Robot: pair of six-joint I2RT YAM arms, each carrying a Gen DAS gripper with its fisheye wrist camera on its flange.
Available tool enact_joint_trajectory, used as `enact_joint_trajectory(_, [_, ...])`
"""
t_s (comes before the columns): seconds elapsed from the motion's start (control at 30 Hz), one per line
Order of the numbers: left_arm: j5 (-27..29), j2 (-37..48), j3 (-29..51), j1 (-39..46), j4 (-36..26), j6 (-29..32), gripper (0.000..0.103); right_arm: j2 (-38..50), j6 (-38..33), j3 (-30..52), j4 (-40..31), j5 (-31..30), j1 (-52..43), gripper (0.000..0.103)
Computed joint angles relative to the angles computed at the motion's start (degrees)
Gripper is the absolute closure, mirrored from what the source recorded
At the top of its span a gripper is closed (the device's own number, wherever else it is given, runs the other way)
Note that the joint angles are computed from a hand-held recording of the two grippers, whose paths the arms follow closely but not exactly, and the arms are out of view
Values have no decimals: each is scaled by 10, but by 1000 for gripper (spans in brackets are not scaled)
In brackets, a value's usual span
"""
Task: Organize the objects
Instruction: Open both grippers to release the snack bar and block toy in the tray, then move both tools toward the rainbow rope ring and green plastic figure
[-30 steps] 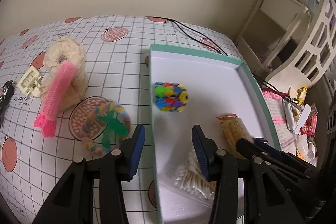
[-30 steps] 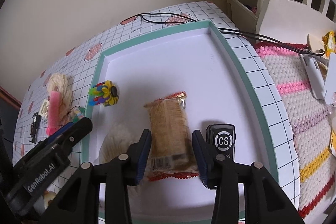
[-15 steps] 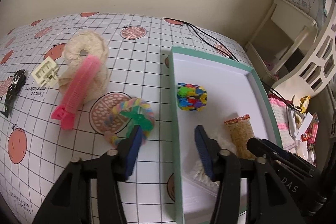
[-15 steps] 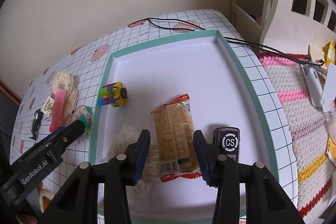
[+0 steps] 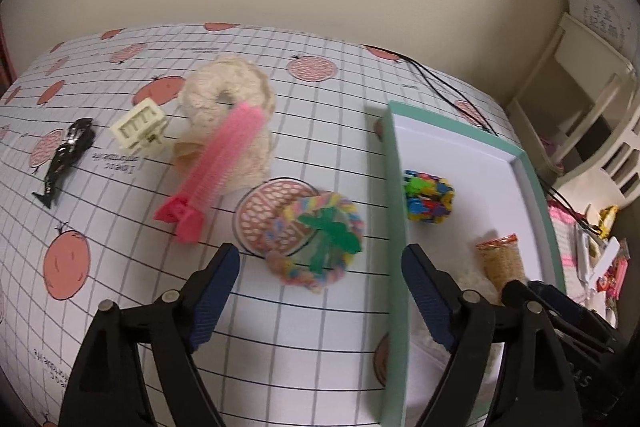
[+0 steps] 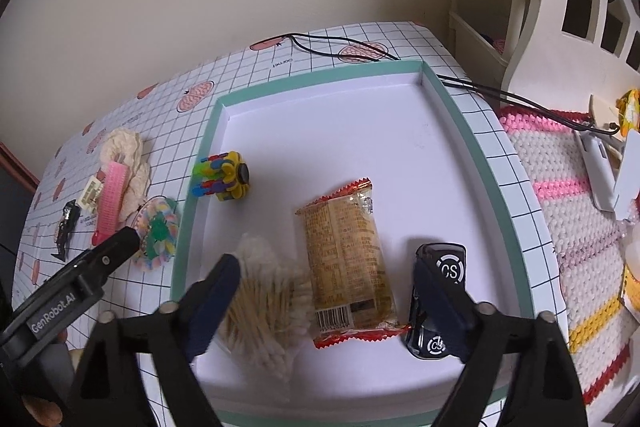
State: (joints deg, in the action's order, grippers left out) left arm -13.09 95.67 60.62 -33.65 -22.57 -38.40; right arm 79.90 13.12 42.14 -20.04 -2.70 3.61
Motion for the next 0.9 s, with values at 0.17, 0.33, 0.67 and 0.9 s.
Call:
enact_joint_trajectory(0.17, [-1, -6, -11, 11, 6, -10, 8, 3, -1, 0, 1, 5, 4, 3])
enact_joint_trajectory(0.33, [-8, -6, -12, 14, 2, -7, 7, 0, 1, -5, 5, 6, 6, 0])
enact_joint_trajectory(0.67, [-10, -21, -29, 27, 9, -13, 0, 2, 1, -4, 4, 6, 8, 0])
enact_joint_trajectory(0.9, [-8, -25, -32, 31, 9, -17, 0, 3, 9, -3, 6, 6, 16, 0])
